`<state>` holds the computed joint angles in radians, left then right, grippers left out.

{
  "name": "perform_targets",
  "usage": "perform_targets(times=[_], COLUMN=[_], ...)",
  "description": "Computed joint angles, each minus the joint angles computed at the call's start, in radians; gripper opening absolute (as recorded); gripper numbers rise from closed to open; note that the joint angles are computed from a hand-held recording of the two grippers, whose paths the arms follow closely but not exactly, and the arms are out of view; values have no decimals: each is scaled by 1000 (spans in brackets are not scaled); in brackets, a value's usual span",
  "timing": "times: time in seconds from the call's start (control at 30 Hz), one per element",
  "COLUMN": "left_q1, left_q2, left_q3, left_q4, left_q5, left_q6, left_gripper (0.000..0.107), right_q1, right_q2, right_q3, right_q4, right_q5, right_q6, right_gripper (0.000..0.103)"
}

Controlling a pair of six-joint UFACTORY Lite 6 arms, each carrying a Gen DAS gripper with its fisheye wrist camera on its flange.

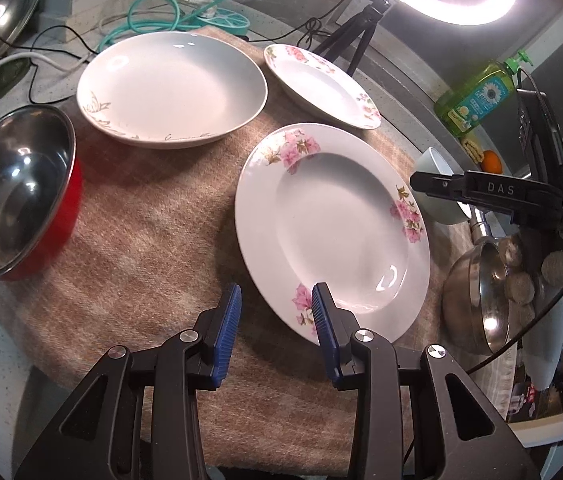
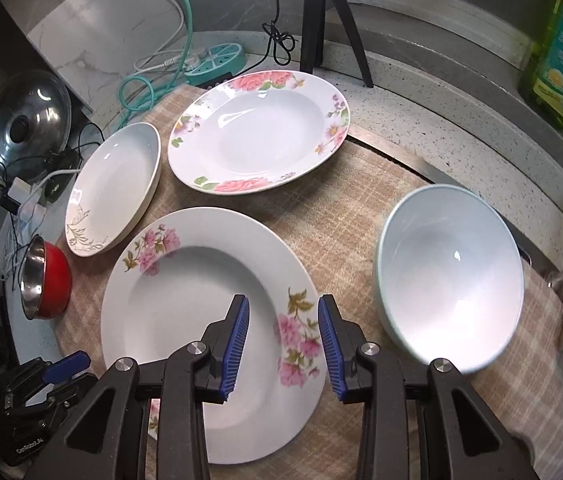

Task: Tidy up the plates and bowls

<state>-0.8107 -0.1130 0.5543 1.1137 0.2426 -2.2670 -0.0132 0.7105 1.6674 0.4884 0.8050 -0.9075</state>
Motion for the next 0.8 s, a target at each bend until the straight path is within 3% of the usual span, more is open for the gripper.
perform_targets(times=[0.5,0.6,0.8], left_q1=[29,40,59], left_q2=[69,81,111], left_q3=[7,9,15], left_q4=[154,170,341], left_q5=[-63,-76,-120], left_q6=[-219,-237,-414], left_gripper=[34,34,33], right_q1=[66,77,95], right_q2=[215,261,322], right_q3=[295,360,457], right_q4=[-117,-135,-164], right_q5=[104,130,181], right_q6=[83,98,117], right_gripper=[31,27,27])
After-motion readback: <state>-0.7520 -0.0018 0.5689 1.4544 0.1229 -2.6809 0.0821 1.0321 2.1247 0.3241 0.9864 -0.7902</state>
